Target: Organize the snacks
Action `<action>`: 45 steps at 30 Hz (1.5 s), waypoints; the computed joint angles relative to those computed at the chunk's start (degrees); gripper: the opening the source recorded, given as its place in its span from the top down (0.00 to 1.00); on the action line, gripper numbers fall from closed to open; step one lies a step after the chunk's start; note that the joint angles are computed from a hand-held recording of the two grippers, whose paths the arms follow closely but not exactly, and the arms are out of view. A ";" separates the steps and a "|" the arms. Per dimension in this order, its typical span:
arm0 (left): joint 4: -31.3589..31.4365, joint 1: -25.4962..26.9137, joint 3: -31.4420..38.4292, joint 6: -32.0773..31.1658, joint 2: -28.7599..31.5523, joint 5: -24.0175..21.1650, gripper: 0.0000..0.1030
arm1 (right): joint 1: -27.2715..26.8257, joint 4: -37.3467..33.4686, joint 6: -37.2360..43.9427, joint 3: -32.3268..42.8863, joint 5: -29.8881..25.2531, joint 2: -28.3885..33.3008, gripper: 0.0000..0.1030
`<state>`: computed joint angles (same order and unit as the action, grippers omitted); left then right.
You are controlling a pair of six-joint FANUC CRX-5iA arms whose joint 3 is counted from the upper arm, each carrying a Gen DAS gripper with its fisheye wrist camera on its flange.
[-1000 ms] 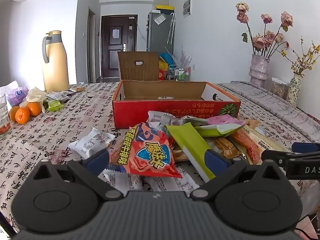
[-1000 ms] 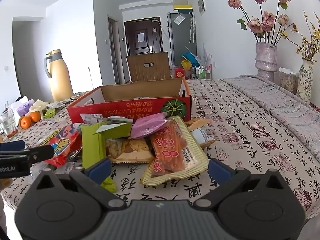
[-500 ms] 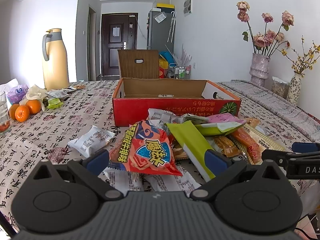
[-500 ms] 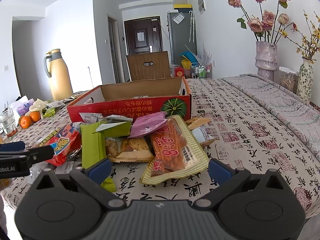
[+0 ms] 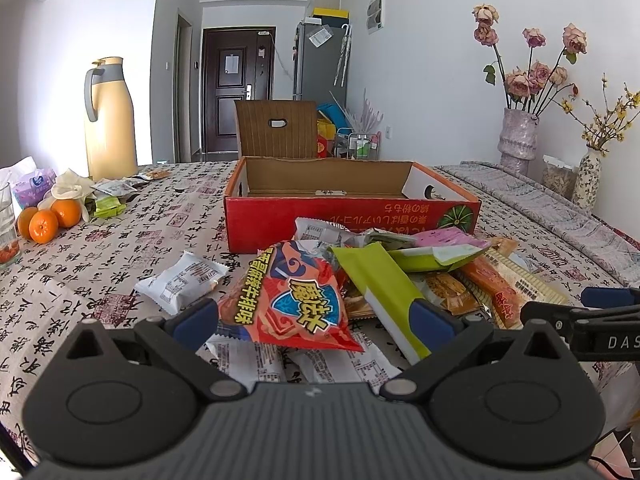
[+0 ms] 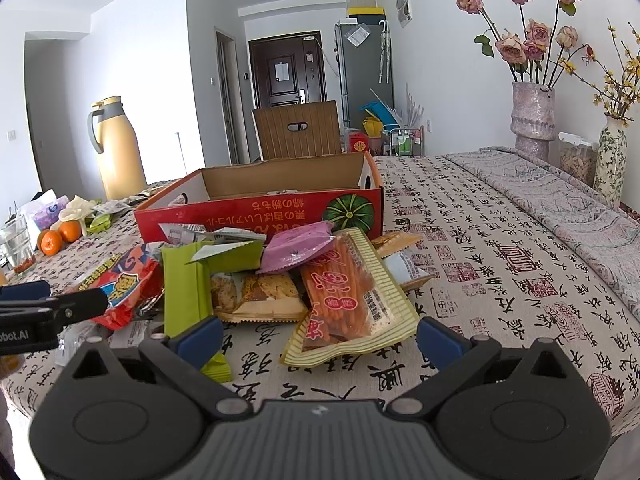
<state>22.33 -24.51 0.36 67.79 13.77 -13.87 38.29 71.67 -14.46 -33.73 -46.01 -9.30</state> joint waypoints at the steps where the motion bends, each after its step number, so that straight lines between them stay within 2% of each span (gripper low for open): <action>1: -0.25 -0.01 0.07 0.30 -0.02 -0.10 0.00 | 0.00 0.00 0.00 0.00 0.00 0.00 0.00; 45: 2.17 -0.17 -0.81 -1.57 0.00 0.60 0.00 | 0.02 -0.40 0.25 0.14 -0.01 0.13 0.00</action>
